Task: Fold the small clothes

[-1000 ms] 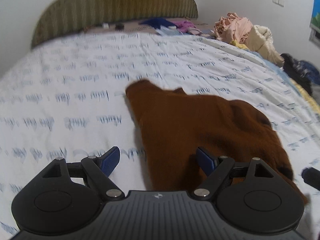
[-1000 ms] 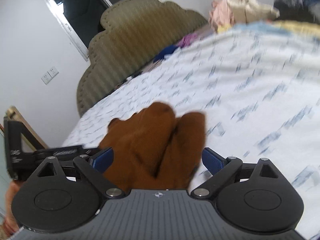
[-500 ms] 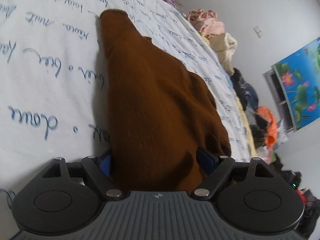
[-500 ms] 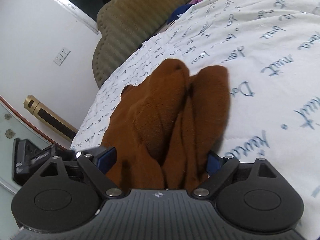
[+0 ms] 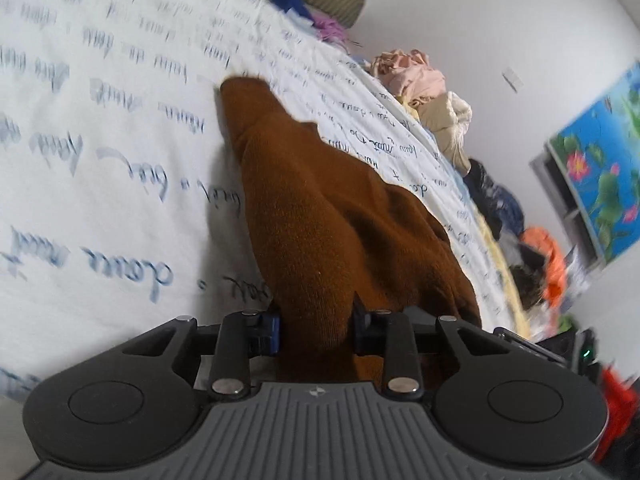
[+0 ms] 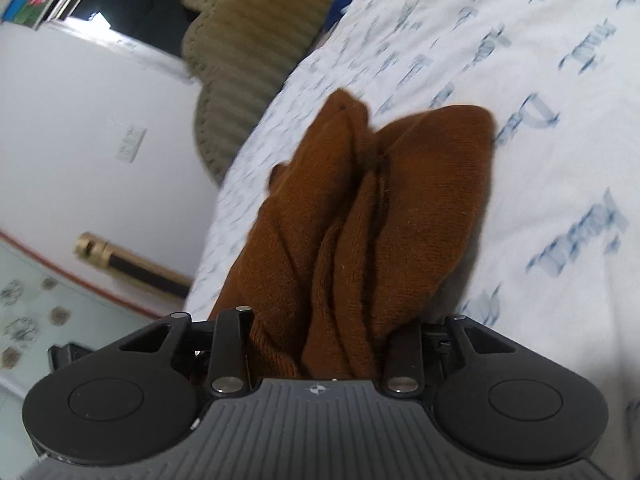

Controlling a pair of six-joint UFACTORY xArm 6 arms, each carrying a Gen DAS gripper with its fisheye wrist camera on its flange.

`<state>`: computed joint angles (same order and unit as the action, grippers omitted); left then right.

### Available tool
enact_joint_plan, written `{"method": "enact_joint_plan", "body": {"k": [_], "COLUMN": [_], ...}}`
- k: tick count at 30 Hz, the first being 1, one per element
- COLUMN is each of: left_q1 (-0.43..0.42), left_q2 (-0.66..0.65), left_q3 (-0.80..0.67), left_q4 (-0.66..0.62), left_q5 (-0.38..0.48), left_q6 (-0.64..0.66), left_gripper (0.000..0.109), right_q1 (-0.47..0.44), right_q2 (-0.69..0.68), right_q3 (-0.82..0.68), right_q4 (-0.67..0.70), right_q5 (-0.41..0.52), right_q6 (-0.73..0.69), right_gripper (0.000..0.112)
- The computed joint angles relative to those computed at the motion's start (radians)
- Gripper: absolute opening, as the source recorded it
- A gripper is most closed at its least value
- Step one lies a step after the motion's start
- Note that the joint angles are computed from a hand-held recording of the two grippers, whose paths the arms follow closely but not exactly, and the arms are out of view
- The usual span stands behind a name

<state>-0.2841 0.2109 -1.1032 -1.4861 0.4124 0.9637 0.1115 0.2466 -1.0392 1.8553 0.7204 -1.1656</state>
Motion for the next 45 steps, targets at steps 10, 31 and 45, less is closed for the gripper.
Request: {"method": "enact_joint_plan", "body": {"k": [10,31,45], "left_q1": [0.049,0.084,-0.028], "left_q2": [0.066,0.583,0.61], "left_q3": [-0.092,-0.784,-0.792], "left_q4": [0.135,0.468,1.039], "left_q5": [0.004,0.14,-0.215], "left_q6": [-0.11,-0.43,-0.547], "left_gripper": [0.059,0.022,0.015], "right_q1": [-0.033,-0.071,0.022], "right_q2": [0.013,0.533,0.381], "right_q3": [-0.035,-0.827,-0.634], "right_q4": [-0.082,-0.663,-0.691], "right_q5": [0.01,0.21,-0.269], "right_q6": [0.041,0.301,0.096], "right_gripper": [0.072,0.039,0.038]}}
